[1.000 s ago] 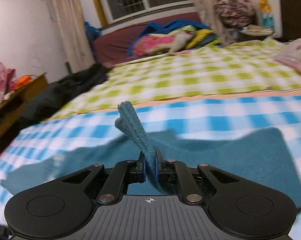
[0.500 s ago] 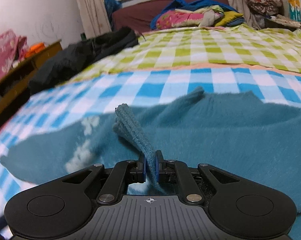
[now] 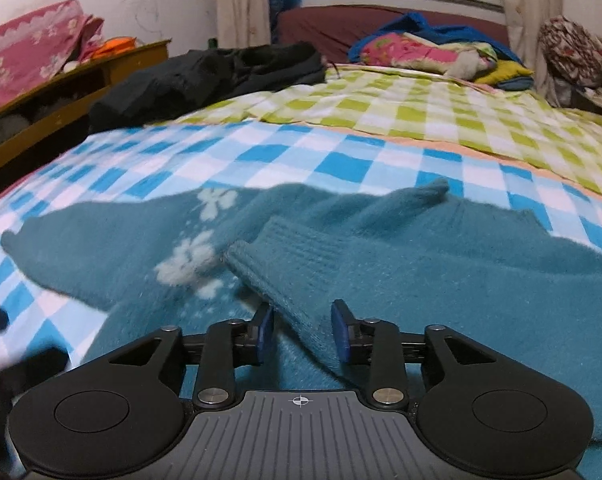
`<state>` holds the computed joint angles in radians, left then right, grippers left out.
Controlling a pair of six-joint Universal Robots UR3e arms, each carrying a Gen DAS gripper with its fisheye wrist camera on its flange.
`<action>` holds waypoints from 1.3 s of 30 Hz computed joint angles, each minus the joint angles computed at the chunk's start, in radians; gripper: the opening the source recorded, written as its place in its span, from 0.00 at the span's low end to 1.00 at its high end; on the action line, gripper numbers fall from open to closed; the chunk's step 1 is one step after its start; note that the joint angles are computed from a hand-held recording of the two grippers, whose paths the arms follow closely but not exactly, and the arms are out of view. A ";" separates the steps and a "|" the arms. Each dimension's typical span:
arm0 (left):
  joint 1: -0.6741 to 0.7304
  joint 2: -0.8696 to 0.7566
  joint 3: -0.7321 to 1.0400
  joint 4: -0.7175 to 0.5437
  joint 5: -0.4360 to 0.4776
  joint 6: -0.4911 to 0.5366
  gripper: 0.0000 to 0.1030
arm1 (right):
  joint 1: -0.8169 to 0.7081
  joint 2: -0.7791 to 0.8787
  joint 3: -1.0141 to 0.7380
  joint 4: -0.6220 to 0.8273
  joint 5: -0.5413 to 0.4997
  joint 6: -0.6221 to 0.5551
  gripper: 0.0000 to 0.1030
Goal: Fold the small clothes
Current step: 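Carry the sleeve across the sweater body with the right gripper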
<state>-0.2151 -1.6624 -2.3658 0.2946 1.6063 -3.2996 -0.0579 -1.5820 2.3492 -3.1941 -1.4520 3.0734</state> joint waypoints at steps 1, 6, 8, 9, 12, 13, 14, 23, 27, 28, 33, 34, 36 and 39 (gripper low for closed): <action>0.021 0.001 -0.002 0.001 0.000 -0.004 0.94 | 0.012 0.003 0.000 -0.008 -0.010 -0.016 0.35; 0.154 -0.004 -0.002 -0.017 -0.017 -0.031 0.94 | 0.051 0.010 0.011 -0.040 -0.015 -0.081 0.48; 0.219 -0.009 -0.001 -0.028 -0.041 -0.040 0.94 | 0.052 0.009 0.018 -0.051 -0.005 -0.075 0.48; 0.255 -0.010 0.001 -0.035 -0.056 -0.043 0.94 | 0.047 0.004 0.024 -0.053 0.006 -0.068 0.48; 0.346 -0.031 0.019 -0.052 -0.090 -0.056 0.93 | 0.030 -0.019 0.033 -0.043 0.041 -0.050 0.48; 0.374 -0.039 0.027 -0.061 -0.103 -0.061 0.92 | 0.027 -0.026 0.035 -0.039 0.055 -0.045 0.47; 0.399 -0.053 0.041 -0.071 -0.112 -0.071 0.90 | 0.027 -0.032 0.036 -0.040 0.064 -0.040 0.47; 0.520 -0.188 0.151 -0.080 -0.221 -0.175 0.76 | 0.051 -0.048 0.033 -0.045 0.128 -0.001 0.47; 0.530 -0.252 0.219 -0.072 -0.237 -0.249 0.46 | 0.038 -0.064 0.035 -0.035 0.156 0.020 0.47; 0.528 -0.263 0.239 -0.087 -0.232 -0.267 0.42 | 0.032 -0.070 0.037 -0.032 0.165 0.024 0.47; 0.523 -0.277 0.253 -0.041 -0.258 -0.254 0.20 | -0.006 -0.112 0.054 -0.014 0.209 0.035 0.47; 0.513 -0.270 0.251 -0.028 -0.257 -0.236 0.20 | -0.016 -0.121 0.057 -0.008 0.219 0.038 0.47; 0.478 -0.258 0.253 -0.004 -0.252 -0.194 0.18 | -0.037 -0.141 0.064 0.005 0.242 0.047 0.46; 0.431 -0.234 0.246 0.024 -0.297 -0.135 0.16 | -0.067 -0.170 0.072 0.030 0.272 0.065 0.46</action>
